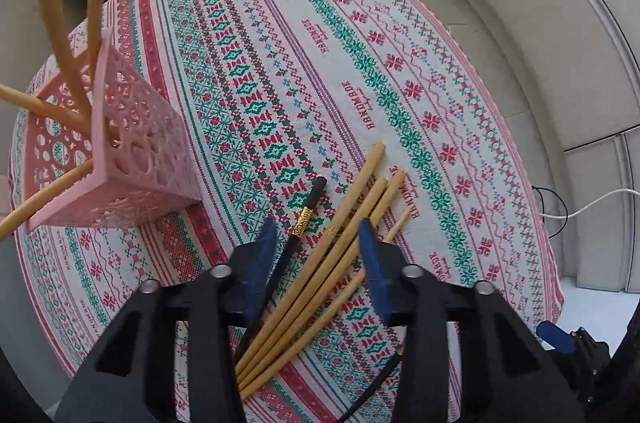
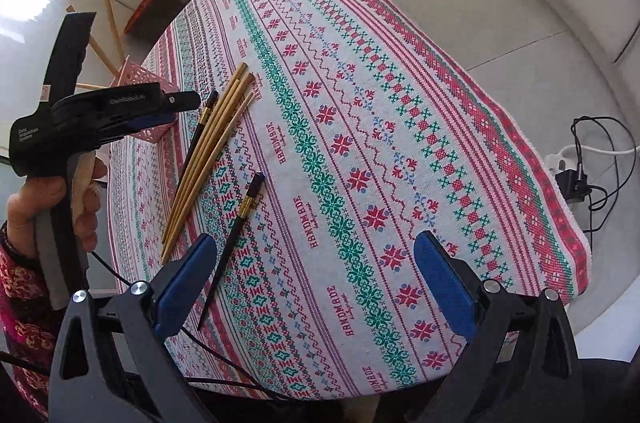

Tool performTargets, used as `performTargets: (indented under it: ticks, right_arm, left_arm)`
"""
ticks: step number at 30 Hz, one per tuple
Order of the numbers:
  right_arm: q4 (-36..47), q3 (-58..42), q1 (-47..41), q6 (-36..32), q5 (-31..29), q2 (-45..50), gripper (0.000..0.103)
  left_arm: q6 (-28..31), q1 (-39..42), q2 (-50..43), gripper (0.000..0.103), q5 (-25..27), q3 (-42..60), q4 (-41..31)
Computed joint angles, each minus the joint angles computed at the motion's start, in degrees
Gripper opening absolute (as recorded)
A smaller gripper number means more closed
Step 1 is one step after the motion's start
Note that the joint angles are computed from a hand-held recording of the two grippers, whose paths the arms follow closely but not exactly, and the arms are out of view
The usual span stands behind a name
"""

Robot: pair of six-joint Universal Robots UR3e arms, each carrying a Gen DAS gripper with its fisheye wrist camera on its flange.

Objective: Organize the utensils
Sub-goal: 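Lower the left tool onto the black gold-banded chopstick and close on it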

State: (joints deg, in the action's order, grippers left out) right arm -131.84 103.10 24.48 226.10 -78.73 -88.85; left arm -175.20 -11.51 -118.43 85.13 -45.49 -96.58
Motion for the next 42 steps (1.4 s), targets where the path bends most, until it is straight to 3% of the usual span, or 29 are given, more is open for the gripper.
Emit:
performTargets:
  ticks: [11,13,15,20,26,32,38,40,41,42]
  right_arm:
    - [1.2,-2.0,0.6,-2.1,-1.4,1.4,0.096]
    - [1.6,-3.1,1.2,-1.7,-2.7,2.3,0.096]
    - [2.4,-4.1,1.7,-1.1,-3.8,2.9,0.096]
    - [5.6,-9.7,4.1,-0.5,-6.5,6.7,0.096]
    - [9.5,-20.3,6.8,3.2,-9.3,15.0,0.095]
    - [19.8,-38.4,9.0,9.7,-9.1,28.8,0.072]
    - [32.4,-58.2,12.6,13.4,-14.1,40.6,0.053]
    - [37.3,-64.9,13.8,14.2,-16.9,44.0,0.036]
    - [38.6,-67.1,13.9,14.3,-17.6,45.3,0.017]
    - [39.4,-68.9,14.1,14.7,-18.0,46.4,0.014]
  left_arm:
    - [1.7,0.9,-2.6,0.024,0.8,-4.7,6.2]
    - [2.6,1.2,-1.7,0.013,0.3,-6.3,6.9]
    - [3.0,0.6,-0.2,0.011,1.4,-9.3,9.4]
    - [3.4,1.0,7.9,0.009,1.8,-20.1,14.9]
    - [5.3,3.7,23.8,0.008,0.5,-28.6,16.0]
    - [6.5,9.4,39.0,0.008,-4.8,-32.7,14.4]
    - [10.1,19.0,49.6,0.007,-11.8,-33.5,9.5]
    - [12.0,22.6,52.3,0.007,-14.7,-33.2,7.5]
    - [12.8,24.1,53.6,0.006,-15.9,-32.6,6.2]
    - [13.5,25.5,54.6,0.006,-17.2,-31.8,4.9]
